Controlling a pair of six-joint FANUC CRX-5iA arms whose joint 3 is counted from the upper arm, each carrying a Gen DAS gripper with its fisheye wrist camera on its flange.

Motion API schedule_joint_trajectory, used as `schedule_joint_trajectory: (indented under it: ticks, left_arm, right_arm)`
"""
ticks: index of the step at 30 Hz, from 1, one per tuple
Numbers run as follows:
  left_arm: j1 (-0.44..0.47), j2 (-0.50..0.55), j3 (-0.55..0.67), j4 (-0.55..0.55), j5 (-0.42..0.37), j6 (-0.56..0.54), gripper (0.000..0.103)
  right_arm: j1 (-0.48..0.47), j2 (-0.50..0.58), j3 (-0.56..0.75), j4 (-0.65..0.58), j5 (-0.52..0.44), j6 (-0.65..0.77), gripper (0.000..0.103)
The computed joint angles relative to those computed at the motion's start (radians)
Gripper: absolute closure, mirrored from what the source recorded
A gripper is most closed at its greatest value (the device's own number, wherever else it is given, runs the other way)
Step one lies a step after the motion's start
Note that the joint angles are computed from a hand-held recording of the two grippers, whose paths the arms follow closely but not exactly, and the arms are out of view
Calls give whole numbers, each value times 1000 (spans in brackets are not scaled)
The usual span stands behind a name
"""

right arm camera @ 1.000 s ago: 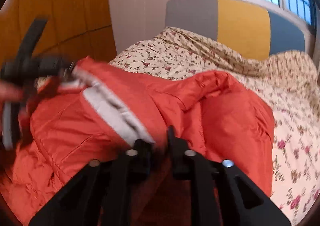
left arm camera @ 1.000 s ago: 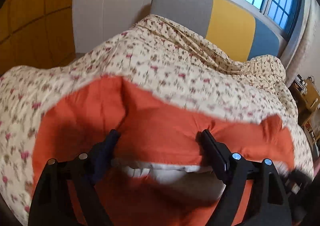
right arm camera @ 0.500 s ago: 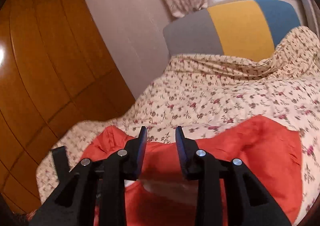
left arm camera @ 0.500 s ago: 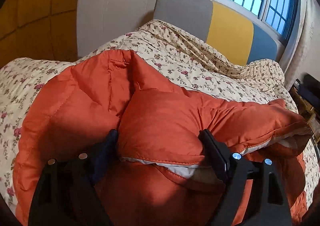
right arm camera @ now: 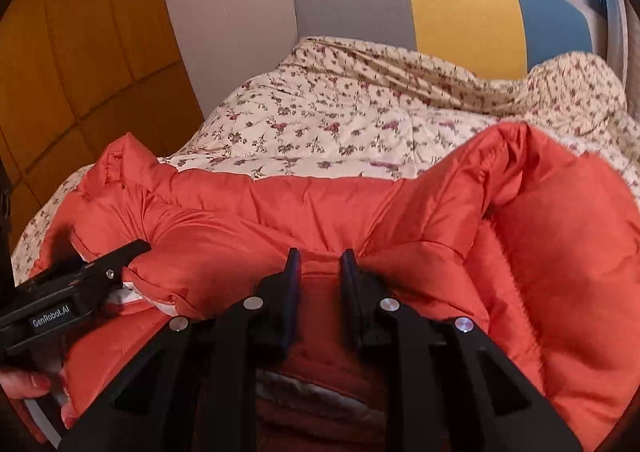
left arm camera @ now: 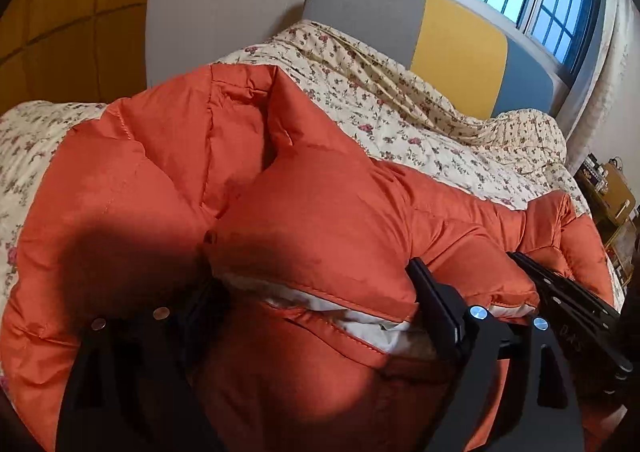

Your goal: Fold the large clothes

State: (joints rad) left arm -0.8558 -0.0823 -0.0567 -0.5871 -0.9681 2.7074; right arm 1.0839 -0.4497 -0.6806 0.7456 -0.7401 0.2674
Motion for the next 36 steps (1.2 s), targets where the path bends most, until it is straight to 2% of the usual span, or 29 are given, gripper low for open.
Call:
schedule_joint_trajectory:
  ticks: [3,6,7,9,11,13,14,16,17,19,21,26,27,28,32,36]
  left_arm:
    - [-7,3,10,-4,-15,3,15]
    - [-18,9,54,14,-88,15,13]
    - [-36,3,78,-5,-120,49,13]
    - [-93,-8,113,-111,-159,133,12]
    - [-127,11,167,-186,-191,152,8]
    - [-103,56,215,-160,-198,53,8]
    - [-73,96,246,-115,-210,-38,8]
    - [-35,151,268,-54,-258,-133,8]
    - [-21,146,238,-41,-237,-133,8]
    - [-16,69,105,-68,-90,-14,8]
    - [13,43,52,-29,-30,-3,8]
    - [20,41,43,-8,-26,-10,8]
    - [25,39,41,-4,-22,-13,8]
    - [21,36,40,-7,-25,-5,8]
    - [10,23,29,-13,-21,24,8]
    - [-5,9,15,-28,-16,51,8]
  right_arm:
    - [-7,-1,-7,10,6,-2,84]
    - [-7,-6,-15,21,10,-14,84]
    - [-1,-5,-17,33,3,-22,83]
    - [8,-2,-22,59,-9,-37,83]
    - [9,-2,-25,68,-10,-44,83]
    - [14,-2,-26,74,-13,-51,82]
    - [17,-3,-26,76,-15,-54,82]
    - [20,-4,-28,80,-17,-58,82]
    - [22,-4,-28,82,-19,-59,82]
    - [25,-5,-33,96,-18,-66,82]
    - [29,-2,-35,105,-21,-71,82]
    - [25,-18,-26,66,-14,-44,82]
    - [28,-39,-29,57,-15,-47,78]
    - [43,-73,-39,58,-30,-71,74]
    - [114,-164,-61,69,-150,-116,76]
    - [104,-183,-80,40,-187,-108,78]
